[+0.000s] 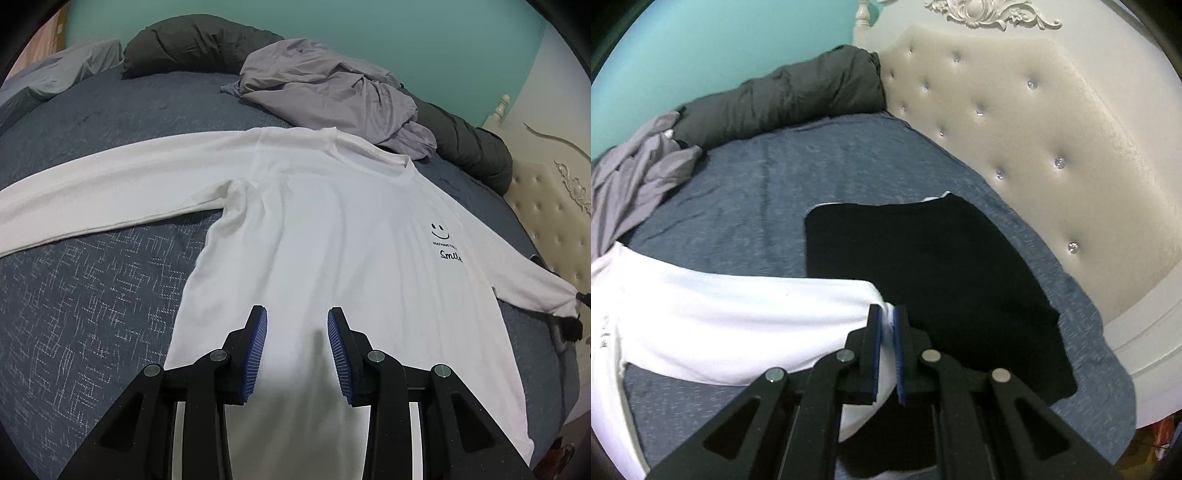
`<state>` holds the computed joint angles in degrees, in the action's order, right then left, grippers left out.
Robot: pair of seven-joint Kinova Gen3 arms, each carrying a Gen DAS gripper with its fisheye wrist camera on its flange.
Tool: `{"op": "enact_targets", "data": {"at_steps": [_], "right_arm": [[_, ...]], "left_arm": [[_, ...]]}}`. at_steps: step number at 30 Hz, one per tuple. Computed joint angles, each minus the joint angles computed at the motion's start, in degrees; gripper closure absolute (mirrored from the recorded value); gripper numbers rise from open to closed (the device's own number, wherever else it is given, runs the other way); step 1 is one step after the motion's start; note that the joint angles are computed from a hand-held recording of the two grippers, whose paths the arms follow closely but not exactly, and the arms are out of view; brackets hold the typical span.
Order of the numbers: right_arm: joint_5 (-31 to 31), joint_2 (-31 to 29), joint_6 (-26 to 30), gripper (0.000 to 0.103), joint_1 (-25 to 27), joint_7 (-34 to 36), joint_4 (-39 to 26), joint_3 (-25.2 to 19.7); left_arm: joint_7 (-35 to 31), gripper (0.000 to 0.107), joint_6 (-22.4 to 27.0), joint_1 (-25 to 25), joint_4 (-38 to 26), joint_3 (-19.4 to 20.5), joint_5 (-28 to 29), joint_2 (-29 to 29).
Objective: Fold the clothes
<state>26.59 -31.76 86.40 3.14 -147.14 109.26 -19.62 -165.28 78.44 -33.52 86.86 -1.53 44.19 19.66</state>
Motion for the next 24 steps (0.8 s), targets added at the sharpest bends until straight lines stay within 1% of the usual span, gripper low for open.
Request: {"op": "enact_targets", "data": {"at_steps": [6,11,13,14,17,18,19,21,24], "right_arm": [[2.05,3.76,-0.22,0.097,-0.75,3.25,-1.36,3.2],[3.92,6.6,0.79,0.097,-1.51,4.8,-2.23,4.1],[5.06,7.82,2.26,0.097,-1.54,4.67,-1.82,3.95],[5.74,8.41,3.15,0.095,-1.65,4.38,-1.58,3.79],[4.37,6.45,2.9,0.083,-2.15,3.13,-0.79,6.35],[3.73,4.55,1.93,0.069,-2.26,2.46,-0.33,6.81],[3.06,1.98,0.49,0.059,-2.27,1.65,0.24,6.91],[0.4,-1.71,-1.85,0.055,-1.55,0.43,0.8,7.27],[-4.43,-6.34,-5.31,0.055,-1.26,-0.44,1.67,7.97]], "left_arm": [[-0.25,0.07,-0.37,0.06,-0.18,0.02,-0.06,0.04],[-0.31,0.07,-0.53,0.14,-0.32,0.11,-0.16,0.05],[-0.52,0.07,-0.63,0.19,-0.16,0.14,-0.2,-0.01],[-0.63,0.07,-0.67,0.25,-0.1,0.17,-0.26,-0.03],[-0.68,0.07,-0.57,0.46,-0.06,0.19,-0.59,0.08],[-0.6,0.07,-0.39,0.48,-0.13,0.21,-0.65,0.15],[-0.52,0.07,-0.17,0.49,-0.22,0.24,-0.7,0.23],[-0.41,0.07,0.13,0.48,-0.25,0.27,-0.71,0.25],[-0.74,0.07,0.42,0.29,-0.08,0.26,-0.42,0.03]]}}
